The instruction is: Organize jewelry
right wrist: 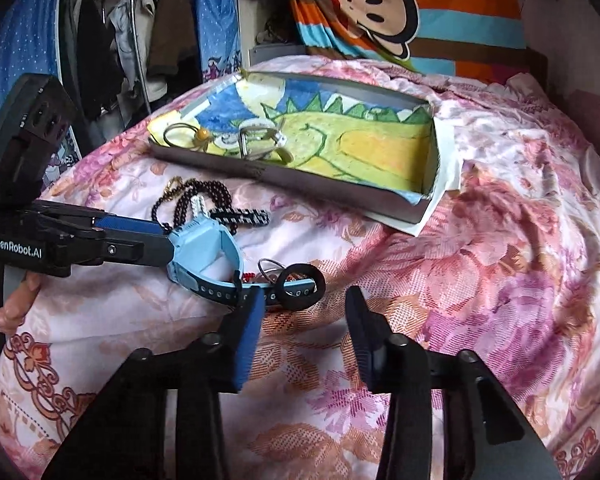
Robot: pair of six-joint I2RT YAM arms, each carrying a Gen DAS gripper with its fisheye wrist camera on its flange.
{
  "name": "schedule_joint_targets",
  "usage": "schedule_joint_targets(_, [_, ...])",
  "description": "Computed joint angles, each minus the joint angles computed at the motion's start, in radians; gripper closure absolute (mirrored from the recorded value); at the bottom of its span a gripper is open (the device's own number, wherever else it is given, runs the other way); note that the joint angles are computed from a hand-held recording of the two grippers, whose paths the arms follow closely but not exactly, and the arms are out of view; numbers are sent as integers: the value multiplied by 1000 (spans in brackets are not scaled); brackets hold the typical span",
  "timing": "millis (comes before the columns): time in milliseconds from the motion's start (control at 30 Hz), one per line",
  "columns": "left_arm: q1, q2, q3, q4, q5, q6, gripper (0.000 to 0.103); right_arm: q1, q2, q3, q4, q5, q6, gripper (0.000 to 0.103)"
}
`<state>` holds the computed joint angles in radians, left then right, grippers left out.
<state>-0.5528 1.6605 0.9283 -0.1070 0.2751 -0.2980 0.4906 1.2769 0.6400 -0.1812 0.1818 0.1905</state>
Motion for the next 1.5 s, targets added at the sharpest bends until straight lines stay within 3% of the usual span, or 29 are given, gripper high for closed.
schedule_joint_targets(233, [-5,55,60,-42,-17,39,65,-38,65,19,21,-61,1,70])
schedule_joint_targets(500, [-29,59,74,-58,-66,66,80,-37,79,15,34,-73,-2,86])
schedule_joint_targets(1067, [-68,55,82,-116,-177,114,82,-31,66,2,41,-64,-5,93])
schedule_joint_targets(1500, [-80,-19,19,-81,-238,88,86,-38,-28,-58,102,-33,13,96])
